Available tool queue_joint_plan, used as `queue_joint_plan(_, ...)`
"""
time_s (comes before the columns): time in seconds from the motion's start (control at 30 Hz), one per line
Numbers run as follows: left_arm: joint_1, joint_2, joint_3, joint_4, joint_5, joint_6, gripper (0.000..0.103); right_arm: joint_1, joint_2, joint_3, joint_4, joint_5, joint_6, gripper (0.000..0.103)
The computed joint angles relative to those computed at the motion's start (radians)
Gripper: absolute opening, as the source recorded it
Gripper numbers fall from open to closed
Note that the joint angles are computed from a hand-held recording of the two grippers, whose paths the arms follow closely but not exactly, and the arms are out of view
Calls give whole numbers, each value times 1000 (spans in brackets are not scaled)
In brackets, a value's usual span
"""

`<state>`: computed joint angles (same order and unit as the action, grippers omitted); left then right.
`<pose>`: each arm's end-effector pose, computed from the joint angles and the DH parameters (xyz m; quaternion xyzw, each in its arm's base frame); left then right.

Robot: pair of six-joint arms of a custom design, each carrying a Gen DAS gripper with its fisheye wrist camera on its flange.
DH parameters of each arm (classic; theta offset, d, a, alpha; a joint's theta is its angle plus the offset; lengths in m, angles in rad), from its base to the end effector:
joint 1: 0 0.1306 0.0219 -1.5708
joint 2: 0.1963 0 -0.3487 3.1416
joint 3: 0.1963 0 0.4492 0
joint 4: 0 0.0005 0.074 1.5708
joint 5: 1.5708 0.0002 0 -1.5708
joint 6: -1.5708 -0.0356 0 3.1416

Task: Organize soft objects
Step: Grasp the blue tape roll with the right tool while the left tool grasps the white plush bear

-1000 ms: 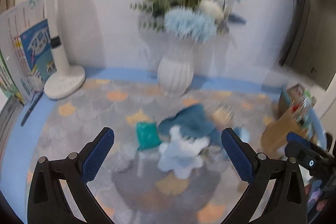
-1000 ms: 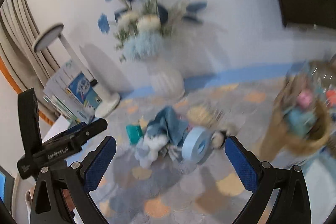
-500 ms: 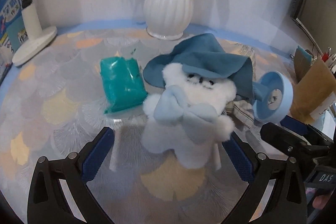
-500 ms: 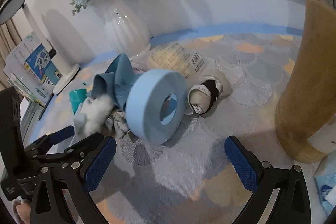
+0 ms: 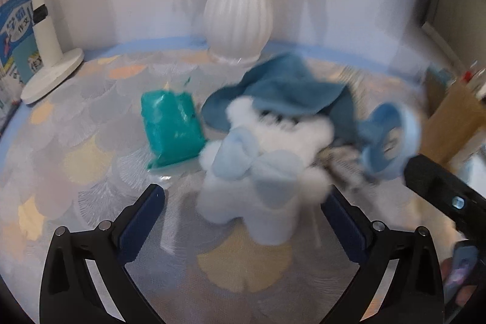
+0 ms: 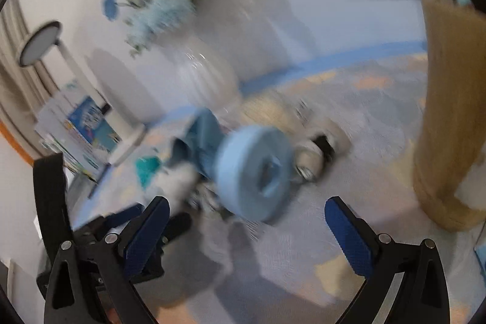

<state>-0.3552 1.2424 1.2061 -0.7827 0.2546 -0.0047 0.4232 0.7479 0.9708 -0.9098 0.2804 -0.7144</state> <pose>0.4644 -0.1823 0.3806 0.2110 0.8994 -0.1798 0.3380 0.3134 0.1298 0.4436 0.1890 0.8769 0.1217 0.4249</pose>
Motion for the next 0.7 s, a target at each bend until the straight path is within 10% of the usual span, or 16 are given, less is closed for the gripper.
queue_joint_plan(0.17,-14,-22,-18,62,38,-25,101,16,43,27,-2,51,-33,66)
queue_joint_plan(0.3,-35,28,32,2,7,-39,57,13,66,42,-26,52,-45,34)
queue_joint_plan(0.7,-16,-84,-70,68,16,1,50,55,-25,-14,46,96,-13,23)
